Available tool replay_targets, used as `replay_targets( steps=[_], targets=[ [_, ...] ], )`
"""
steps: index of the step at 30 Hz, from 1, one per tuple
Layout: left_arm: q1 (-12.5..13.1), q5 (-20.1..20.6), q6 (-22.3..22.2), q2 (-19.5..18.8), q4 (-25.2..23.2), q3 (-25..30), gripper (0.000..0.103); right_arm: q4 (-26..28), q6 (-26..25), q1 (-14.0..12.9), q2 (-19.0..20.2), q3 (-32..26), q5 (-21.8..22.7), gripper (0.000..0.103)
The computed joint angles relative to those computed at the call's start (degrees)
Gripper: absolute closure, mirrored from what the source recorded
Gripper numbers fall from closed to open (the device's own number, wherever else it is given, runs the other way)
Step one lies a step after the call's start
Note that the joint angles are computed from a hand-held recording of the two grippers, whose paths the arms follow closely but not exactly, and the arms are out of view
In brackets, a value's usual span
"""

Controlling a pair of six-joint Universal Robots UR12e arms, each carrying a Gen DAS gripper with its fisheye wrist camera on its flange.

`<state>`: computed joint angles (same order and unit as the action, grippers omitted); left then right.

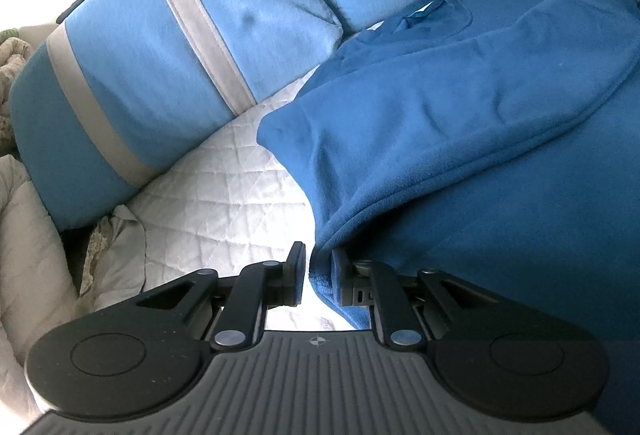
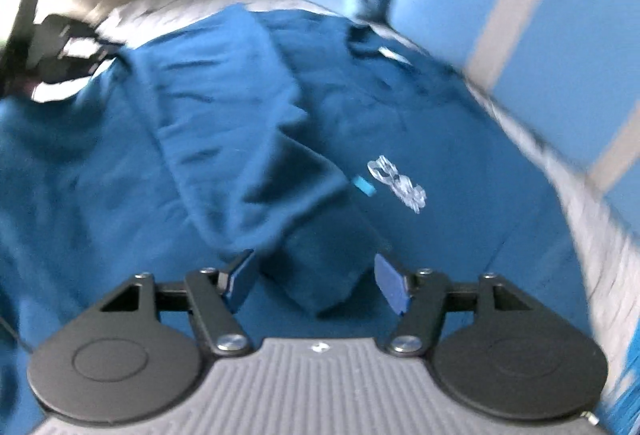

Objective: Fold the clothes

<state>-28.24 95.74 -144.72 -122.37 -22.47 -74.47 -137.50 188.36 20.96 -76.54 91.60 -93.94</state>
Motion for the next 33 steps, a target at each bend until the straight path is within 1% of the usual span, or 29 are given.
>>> replay_targets(
  steps=[5,7,8,10,11,12,13,15,19,23,25,26,27,28,29,30,31,32,33],
  targets=[
    [0.03,-0.03,0.25,0.16,-0.53,-0.01,0.088,-1.03,2.16,-1.34,0.2,2.27,3.48,0.029],
    [0.03,-0.01,0.19,0.18,-0.7,0.0,0.088,-2.05,2.55,-1.61,0.27,2.97,4.85,0.031],
    [0.02,0.03,0.13,0.19,-0.74,0.01,0.088,-2.54,2.72,-1.64,0.34,3.22,5.39,0.038],
    [0.01,0.06,0.04,0.24,-0.72,-0.05,0.088,-2.8,2.87,-1.7,0.51,3.27,6.22,0.063],
    [0.01,0.04,0.03,0.27,-0.71,-0.09,0.088,-2.86,2.9,-1.7,0.59,3.25,6.54,0.078],
    [0.02,-0.04,0.01,0.31,-0.7,-0.14,0.088,-3.01,2.81,-1.58,0.54,3.22,6.23,0.087],
    [0.06,-0.17,0.0,0.37,-0.69,-0.21,0.088,-3.04,2.54,-1.53,0.38,3.19,5.91,0.091],
    [0.15,-0.48,0.02,0.51,-0.68,-0.33,0.088,-2.48,2.02,-1.18,0.02,2.87,4.35,0.093],
    [0.3,-1.15,-0.03,0.78,-0.7,-0.52,0.088,1.28,-0.88,-0.13,-0.98,1.44,-0.15,0.093],
    [0.19,-1.09,0.4,0.7,-0.67,-0.44,0.087,7.65,-3.71,1.02,-1.79,-0.37,-3.61,0.093],
    [0.0,-0.45,0.99,0.58,-0.94,-0.3,0.087,10.27,-4.05,1.56,-1.78,-0.84,-4.79,0.094],
    [-0.04,-0.28,1.33,0.58,-1.59,-0.12,0.085,11.44,-3.96,1.79,-1.72,-0.97,-5.32,0.094],
    [-0.09,0.01,1.74,0.63,-2.38,0.06,0.083,12.61,-3.87,2.01,-1.65,-1.11,-5.84,0.081],
    [-0.2,0.62,2.17,0.75,-2.82,0.1,0.077,13.3,-3.55,2.13,-1.67,-1.05,-6.12,0.077],
    [-0.3,1.49,2.52,0.93,-2.96,0.05,0.071,13.28,-3.18,2.29,-1.8,-0.77,-6.57,0.068],
    [-0.39,2.48,2.79,1.17,-3.11,-0.01,0.069,12.75,-2.83,2.5,-2.1,-0.4,-7.28,0.059],
    [-0.39,3.15,2.66,1.5,-3.41,-0.03,0.067,12.17,-2.48,2.72,-2.42,-0.02,-8.03,0.055],
    [-0.28,3.48,2.1,1.93,-3.9,-0.03,0.066,11.59,-2.13,2.94,-2.73,0.35,-8.79,0.041],
    [-0.06,3.36,0.67,2.53,-4.65,0.05,0.066,11.02,-1.8,3.16,-3.04,0.72,-9.55,0.025]
  ],
)
